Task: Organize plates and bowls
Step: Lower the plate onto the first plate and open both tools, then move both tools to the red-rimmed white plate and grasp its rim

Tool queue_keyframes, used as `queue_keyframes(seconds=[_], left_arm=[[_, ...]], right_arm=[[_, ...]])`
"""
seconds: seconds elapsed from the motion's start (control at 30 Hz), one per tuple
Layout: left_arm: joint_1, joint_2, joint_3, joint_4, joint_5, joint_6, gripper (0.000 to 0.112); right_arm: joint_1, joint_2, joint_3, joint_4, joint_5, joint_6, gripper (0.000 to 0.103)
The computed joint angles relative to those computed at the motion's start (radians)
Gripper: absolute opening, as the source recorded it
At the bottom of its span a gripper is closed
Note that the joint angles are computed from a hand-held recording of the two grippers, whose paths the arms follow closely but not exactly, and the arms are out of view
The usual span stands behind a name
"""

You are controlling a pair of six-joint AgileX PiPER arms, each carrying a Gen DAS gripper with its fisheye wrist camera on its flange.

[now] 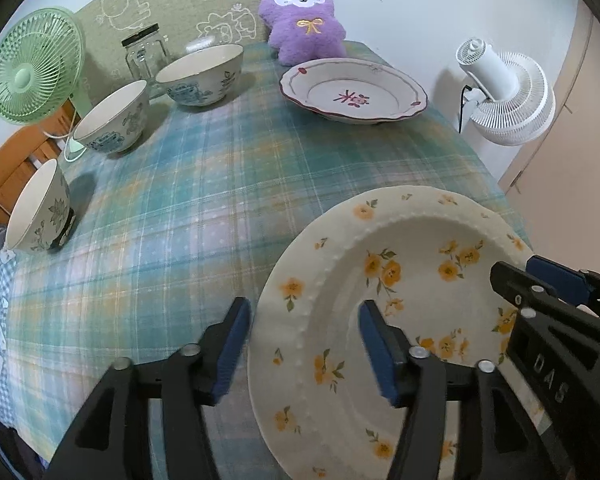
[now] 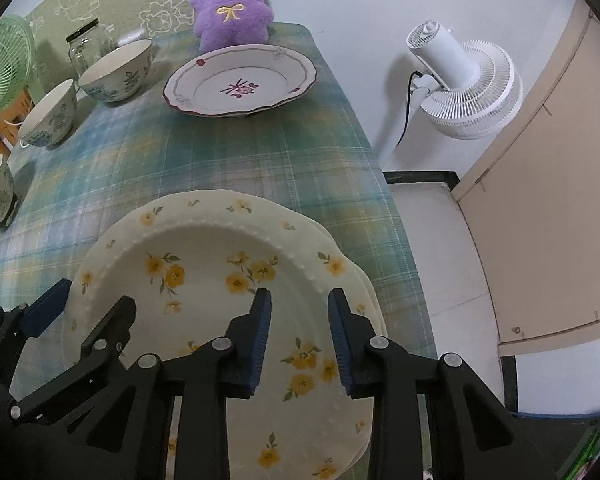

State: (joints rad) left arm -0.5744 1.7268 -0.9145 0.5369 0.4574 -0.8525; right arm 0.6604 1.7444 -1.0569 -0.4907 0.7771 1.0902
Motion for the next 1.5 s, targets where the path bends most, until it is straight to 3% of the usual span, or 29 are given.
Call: queue_keyframes(seconds=[0.13,0.37,0.53,0.7,0.83,0.93,1.17,1.5], left_arm=[[-0.009,-0.024,0.015,0.011,0.021,-0.035,0.071],[-0.022,-0.08,0.002,0.029,0.065,-0.084,0.077],[0.027,-0.13,-0.046,-0.067,0.091,0.048,0.084],[0.085,-0.143,-0.124,-0.151,0.116,0.215,0.088],[0.112,-0.156,-0.182,-0.22,0.134,0.332,0.089],[0.115,-0.152,-0.225,-0.237,0.143,0.386,0.09],[0.129,-0.091,-0.352,-0.239,0.194,0.368,0.092],[0.147,0.103,-0.615,-0.223,0.254,0.346,0.092]], right_arm=[[-0.027,-0.008,0.001,0.052,-0.015,-0.049,0.044],[-0.054,-0.054,0.017,0.119,-0.056,-0.159,0.048],[-0.079,-0.103,-0.017,0.171,-0.045,-0.239,0.05],[-0.078,-0.132,-0.08,0.143,-0.007,-0.224,0.063],[-0.081,-0.138,-0.162,0.126,0.047,-0.206,0.066],[-0.075,-0.135,-0.217,0.084,0.066,-0.181,0.076],[-0.075,-0.061,-0.385,0.037,0.16,-0.231,0.077],[-0.212,0.082,-0.573,0.151,0.098,-0.471,0.077]])
